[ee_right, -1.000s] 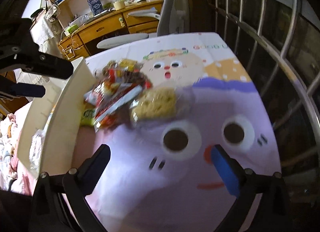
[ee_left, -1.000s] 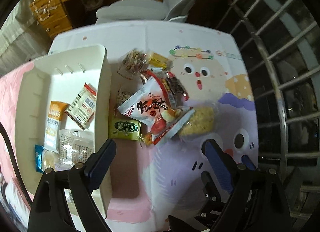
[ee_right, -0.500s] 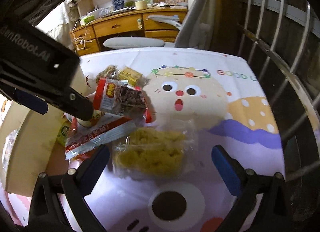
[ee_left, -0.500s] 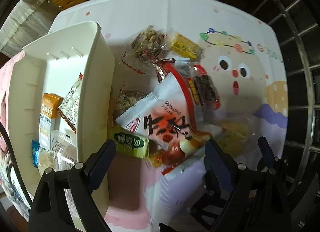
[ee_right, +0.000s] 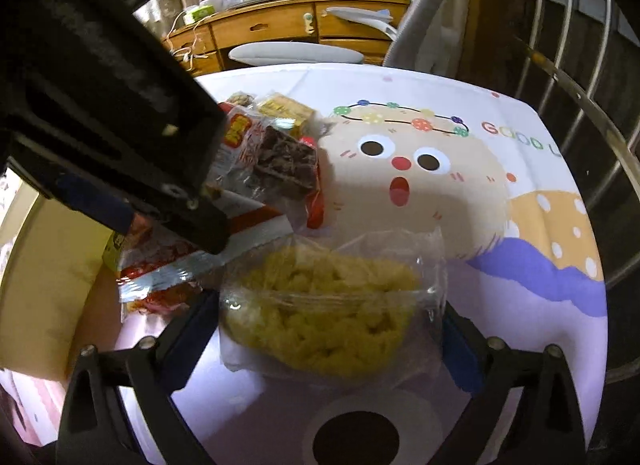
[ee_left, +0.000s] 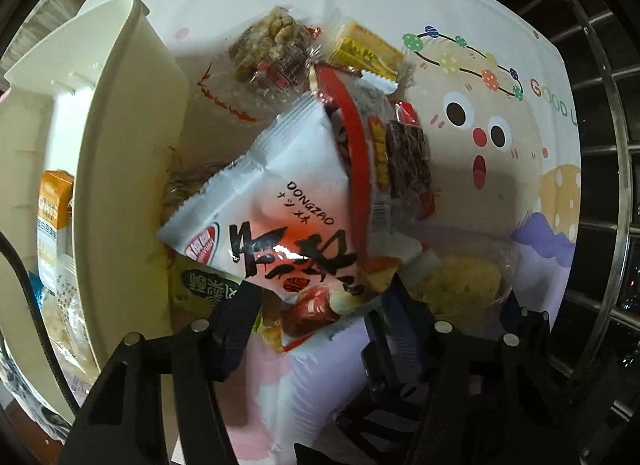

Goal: Organize snacks
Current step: 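Grasp the white-and-orange printed bag with the left gripper while the right grasps the large clear pastry bag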

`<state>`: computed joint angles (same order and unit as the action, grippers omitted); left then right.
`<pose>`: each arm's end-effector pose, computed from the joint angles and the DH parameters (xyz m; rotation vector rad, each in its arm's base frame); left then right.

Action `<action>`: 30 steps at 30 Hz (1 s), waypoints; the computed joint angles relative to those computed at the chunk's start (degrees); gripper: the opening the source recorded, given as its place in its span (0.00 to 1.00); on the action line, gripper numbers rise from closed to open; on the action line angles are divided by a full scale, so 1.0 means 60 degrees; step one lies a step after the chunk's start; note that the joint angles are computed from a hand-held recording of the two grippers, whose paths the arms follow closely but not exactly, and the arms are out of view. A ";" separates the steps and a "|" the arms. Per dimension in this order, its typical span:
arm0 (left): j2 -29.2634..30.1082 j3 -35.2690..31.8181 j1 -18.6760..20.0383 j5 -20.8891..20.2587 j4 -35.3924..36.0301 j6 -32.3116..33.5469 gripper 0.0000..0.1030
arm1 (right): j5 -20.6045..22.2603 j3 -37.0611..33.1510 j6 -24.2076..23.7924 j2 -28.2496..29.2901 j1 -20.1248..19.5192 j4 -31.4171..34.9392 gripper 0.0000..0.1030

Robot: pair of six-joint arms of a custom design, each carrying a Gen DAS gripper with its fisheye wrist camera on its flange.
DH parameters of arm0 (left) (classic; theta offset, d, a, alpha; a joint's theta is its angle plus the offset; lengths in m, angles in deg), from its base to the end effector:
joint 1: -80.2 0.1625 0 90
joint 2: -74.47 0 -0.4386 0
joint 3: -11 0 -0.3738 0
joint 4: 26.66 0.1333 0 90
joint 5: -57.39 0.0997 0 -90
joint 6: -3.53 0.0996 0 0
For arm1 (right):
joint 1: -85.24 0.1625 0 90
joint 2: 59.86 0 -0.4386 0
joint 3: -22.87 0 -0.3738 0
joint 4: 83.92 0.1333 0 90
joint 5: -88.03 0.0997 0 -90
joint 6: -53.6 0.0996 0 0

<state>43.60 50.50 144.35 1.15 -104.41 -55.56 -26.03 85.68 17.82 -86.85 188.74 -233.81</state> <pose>-0.1833 -0.8109 0.2186 -0.5728 2.4006 -0.1700 0.2820 -0.7777 0.1004 0.9836 -2.4299 0.4400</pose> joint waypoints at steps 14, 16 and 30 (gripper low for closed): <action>-0.0032 -0.0172 0.0045 0.0103 0.0259 0.0005 0.16 | -0.0091 -0.0119 0.0008 -0.0119 0.0025 0.0704 0.84; -0.0091 -0.0008 -0.0050 0.0157 0.0117 -0.0018 0.15 | -0.0126 -0.0263 0.0129 -0.0114 0.0018 0.0984 0.83; -0.0950 0.1060 -0.0747 0.0790 -0.0747 0.0347 0.05 | -0.0339 0.0746 0.1076 -0.1076 0.0087 0.1422 0.80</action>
<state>37.90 56.86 139.87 5.89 -108.90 -53.48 -28.06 90.15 24.27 -93.30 189.26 -225.27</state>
